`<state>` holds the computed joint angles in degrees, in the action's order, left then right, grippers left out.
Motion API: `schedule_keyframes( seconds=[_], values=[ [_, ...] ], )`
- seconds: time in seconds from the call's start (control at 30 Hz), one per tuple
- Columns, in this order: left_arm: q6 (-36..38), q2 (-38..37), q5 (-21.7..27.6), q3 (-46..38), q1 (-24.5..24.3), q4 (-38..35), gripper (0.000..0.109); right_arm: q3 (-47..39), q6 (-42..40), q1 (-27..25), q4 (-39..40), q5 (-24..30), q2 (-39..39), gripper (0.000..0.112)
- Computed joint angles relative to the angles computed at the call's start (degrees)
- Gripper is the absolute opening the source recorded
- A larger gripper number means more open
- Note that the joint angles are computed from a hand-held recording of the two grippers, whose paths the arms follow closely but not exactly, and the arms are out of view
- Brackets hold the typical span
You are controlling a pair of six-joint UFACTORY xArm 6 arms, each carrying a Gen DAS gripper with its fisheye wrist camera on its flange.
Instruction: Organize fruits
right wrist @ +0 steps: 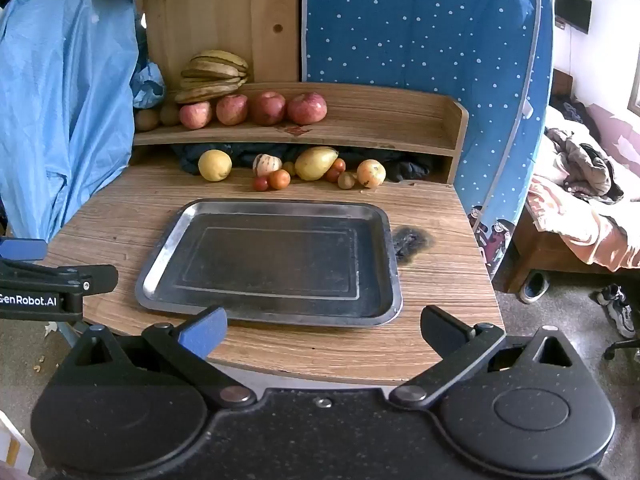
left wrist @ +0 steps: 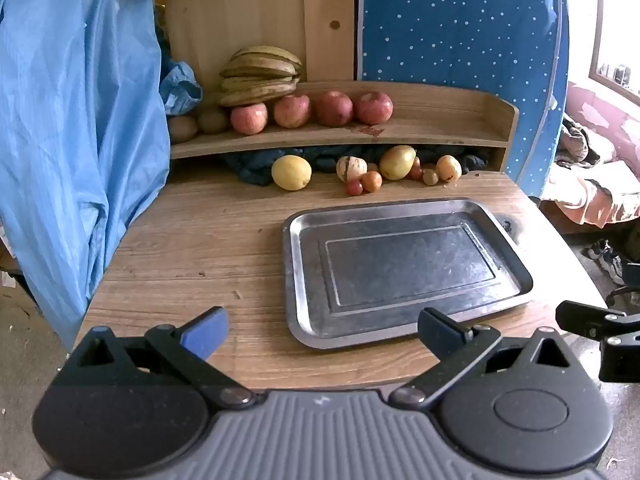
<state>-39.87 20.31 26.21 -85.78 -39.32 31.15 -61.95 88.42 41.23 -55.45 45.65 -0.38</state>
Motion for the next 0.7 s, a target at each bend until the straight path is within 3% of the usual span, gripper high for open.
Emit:
schedule_keyframes(
  seconds=[0.7],
  values=[
    [-0.4, -0.3, -0.1, 0.5, -0.3, 0.4, 0.103, 0.1, 0.2, 0.0, 0.0, -0.1, -0.1, 0.103]
  ],
)
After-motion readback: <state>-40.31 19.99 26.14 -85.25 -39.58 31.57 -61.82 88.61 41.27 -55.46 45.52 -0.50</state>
